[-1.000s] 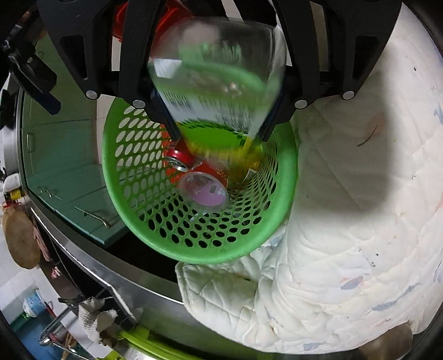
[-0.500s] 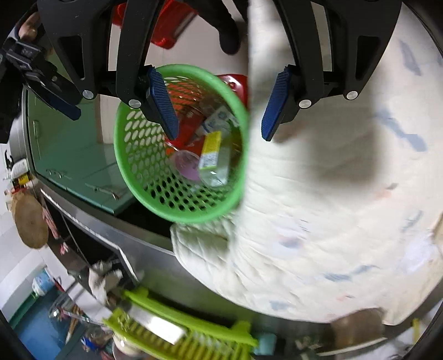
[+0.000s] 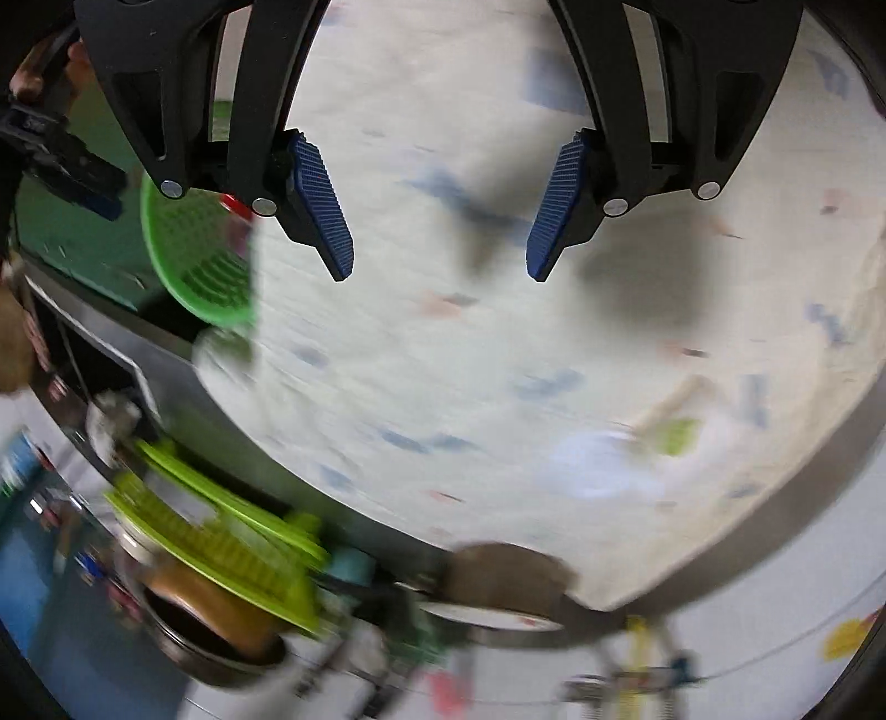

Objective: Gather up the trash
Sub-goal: 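Lower the left gripper onto the white paper cup rim and close it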

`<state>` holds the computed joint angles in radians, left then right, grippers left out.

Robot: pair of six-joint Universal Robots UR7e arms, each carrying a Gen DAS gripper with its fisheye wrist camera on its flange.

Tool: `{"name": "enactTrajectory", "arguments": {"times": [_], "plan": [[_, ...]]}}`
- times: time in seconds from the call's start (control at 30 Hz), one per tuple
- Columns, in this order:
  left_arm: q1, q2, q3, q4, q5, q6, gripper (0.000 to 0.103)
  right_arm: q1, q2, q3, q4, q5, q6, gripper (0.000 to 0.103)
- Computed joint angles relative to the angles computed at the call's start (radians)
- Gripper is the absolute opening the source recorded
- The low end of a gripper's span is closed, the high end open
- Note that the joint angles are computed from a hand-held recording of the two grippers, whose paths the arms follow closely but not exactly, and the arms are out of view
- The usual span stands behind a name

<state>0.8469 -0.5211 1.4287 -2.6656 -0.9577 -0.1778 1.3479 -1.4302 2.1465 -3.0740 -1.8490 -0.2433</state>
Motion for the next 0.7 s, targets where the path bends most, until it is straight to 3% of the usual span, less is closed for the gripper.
{"name": "enactTrajectory", "arguments": {"times": [0.1, 0.3, 0.47, 0.7], "plan": [[0.036, -0.031, 0.0, -0.051, 0.042, -0.04, 0.065, 0.03, 0.044, -0.038, 0.016, -0.003, -0.017, 0.079], [0.12, -0.052, -0.049, -0.107, 0.048, -0.124, 0.065, 0.083, 0.13, -0.118, 0.049, -0.006, -0.041, 0.079], [0.182, -0.022, -0.122, -0.115, -0.023, -0.146, 0.063, 0.116, 0.192, -0.189, 0.083, -0.006, -0.062, 0.079], [0.218, 0.041, -0.218, -0.107, -0.08, -0.101, 0.063, 0.148, 0.271, -0.278, 0.12, -0.016, -0.091, 0.079]]}}
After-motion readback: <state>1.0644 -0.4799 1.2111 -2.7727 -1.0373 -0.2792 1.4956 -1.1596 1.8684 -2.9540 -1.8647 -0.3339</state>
